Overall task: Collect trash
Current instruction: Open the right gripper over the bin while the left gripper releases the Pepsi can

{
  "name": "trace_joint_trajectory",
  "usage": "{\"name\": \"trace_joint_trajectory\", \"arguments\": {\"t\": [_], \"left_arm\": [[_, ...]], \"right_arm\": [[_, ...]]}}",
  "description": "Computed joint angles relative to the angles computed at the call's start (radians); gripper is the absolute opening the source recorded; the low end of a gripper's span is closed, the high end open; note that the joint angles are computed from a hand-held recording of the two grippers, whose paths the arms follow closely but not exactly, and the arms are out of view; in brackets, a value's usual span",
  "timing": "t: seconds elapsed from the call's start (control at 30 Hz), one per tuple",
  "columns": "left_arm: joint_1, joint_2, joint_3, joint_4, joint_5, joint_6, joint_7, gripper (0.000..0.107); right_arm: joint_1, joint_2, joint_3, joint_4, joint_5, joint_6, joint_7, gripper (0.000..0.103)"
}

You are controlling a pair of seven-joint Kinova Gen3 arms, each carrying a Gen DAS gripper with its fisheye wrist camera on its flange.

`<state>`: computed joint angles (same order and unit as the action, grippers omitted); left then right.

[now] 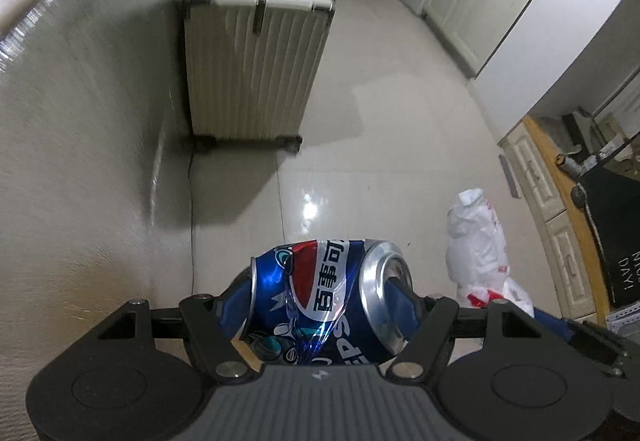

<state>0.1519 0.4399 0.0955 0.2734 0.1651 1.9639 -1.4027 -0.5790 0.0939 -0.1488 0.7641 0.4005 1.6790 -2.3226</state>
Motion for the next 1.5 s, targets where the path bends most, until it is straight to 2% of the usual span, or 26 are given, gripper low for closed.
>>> {"name": "trace_joint_trajectory", "arguments": {"t": [0.1, 0.33, 0.53, 0.7, 1.07, 1.2, 1.3, 1.43, 1.5], "left_arm": [[-0.002, 0.024, 0.001, 0.037, 0.009, 0.000, 0.029, 0.072], [-0.003, -0.001, -0.017, 0.283, -0.018, -0.120, 0.026, 0.072], [-0.032, -0.016, -0.020, 0.453, -0.020, -0.200, 0.003, 0.072], [-0.051, -0.018, -0.025, 0.543, -0.030, -0.252, -0.022, 0.073], [-0.058, -0.030, -0.019, 0.644, -0.054, -0.318, -0.115, 0.073], [-0.047, -0.035, -0.015, 0.657, -0.056, -0.325, -0.143, 0.073], [-0.046, -0.051, -0.012, 0.687, -0.055, -0.354, -0.179, 0.074], [-0.026, -0.087, -0.012, 0.747, -0.079, -0.439, -0.230, 0.080], [-0.032, -0.086, -0.007, 0.748, -0.068, -0.440, -0.253, 0.087]], "right_arm": [[0.051, 0.010, 0.020, 0.053, -0.077, -0.030, -0.003, 0.045], [0.145, 0.041, 0.045, 0.155, -0.228, -0.093, -0.021, 0.045], [0.171, 0.070, 0.049, 0.207, -0.288, -0.123, -0.034, 0.045], [0.179, 0.100, 0.054, 0.239, -0.329, -0.156, -0.046, 0.045], [0.212, 0.149, 0.067, 0.284, -0.409, -0.251, -0.062, 0.048], [0.215, 0.159, 0.072, 0.290, -0.416, -0.259, -0.102, 0.050], [0.214, 0.164, 0.068, 0.293, -0.415, -0.250, -0.088, 0.050], [0.222, 0.158, 0.066, 0.317, -0.432, -0.255, -0.079, 0.050], [0.224, 0.151, 0.066, 0.332, -0.435, -0.257, -0.077, 0.050]]}}
